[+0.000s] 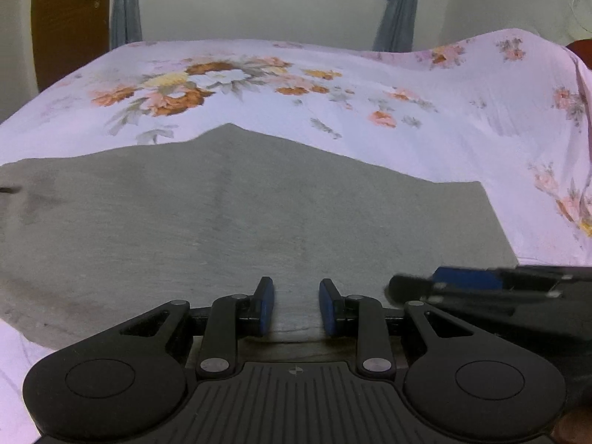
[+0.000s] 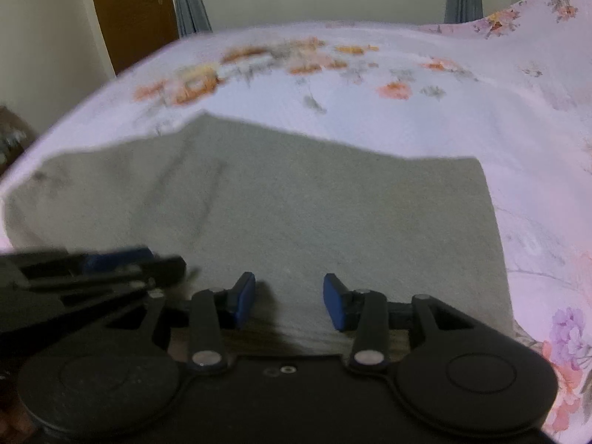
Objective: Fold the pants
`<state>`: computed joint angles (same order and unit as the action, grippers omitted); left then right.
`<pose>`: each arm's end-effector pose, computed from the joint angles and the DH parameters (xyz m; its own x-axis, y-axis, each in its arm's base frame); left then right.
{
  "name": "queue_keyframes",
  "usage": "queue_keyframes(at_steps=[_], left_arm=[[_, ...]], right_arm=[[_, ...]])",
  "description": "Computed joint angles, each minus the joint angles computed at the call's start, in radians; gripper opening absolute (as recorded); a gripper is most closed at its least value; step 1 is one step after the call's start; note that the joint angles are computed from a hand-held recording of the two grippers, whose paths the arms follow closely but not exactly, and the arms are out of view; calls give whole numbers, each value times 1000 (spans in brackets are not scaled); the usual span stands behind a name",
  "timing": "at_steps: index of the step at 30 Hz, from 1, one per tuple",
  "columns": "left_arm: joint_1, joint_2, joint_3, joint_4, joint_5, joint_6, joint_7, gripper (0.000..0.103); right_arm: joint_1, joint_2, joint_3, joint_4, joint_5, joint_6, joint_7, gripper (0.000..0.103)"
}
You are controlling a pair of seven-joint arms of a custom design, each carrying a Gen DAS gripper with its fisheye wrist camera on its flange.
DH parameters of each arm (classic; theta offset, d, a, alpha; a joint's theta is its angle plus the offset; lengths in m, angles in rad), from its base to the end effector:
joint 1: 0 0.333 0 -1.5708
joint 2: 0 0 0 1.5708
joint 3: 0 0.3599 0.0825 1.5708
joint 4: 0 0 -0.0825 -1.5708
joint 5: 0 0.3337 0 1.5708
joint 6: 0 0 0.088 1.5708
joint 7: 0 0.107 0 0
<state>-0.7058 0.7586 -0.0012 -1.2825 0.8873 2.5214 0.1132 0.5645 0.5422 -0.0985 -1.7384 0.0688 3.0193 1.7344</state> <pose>0.5795 -0.5043 0.4025 0.0840 -0.9897 0.1160 -0.6915 -0.1417 -0.7083 0.6211 0.3229 0.4255 0.3072 -0.9451 -0.1116 -0.7286 -0.1581 -0.6664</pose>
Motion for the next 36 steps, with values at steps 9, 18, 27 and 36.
queue_keyframes(at_steps=[9,18,27,36], left_arm=[[1,-35,9,-56,21,-25,-49,28],[38,-115,-7,-191,68,-48,-146,38],[95,-195,-34,-324,147,-68,-250,38],[165,-261,-54,-433,195,-93,-336,38]], right_arm=[[-25,13,46,30,7,-29,1,42],[0,34,60,68,14,-19,-31,42],[31,74,43,135,8,-61,-11,41],[66,109,14,201,-37,-117,16,42]])
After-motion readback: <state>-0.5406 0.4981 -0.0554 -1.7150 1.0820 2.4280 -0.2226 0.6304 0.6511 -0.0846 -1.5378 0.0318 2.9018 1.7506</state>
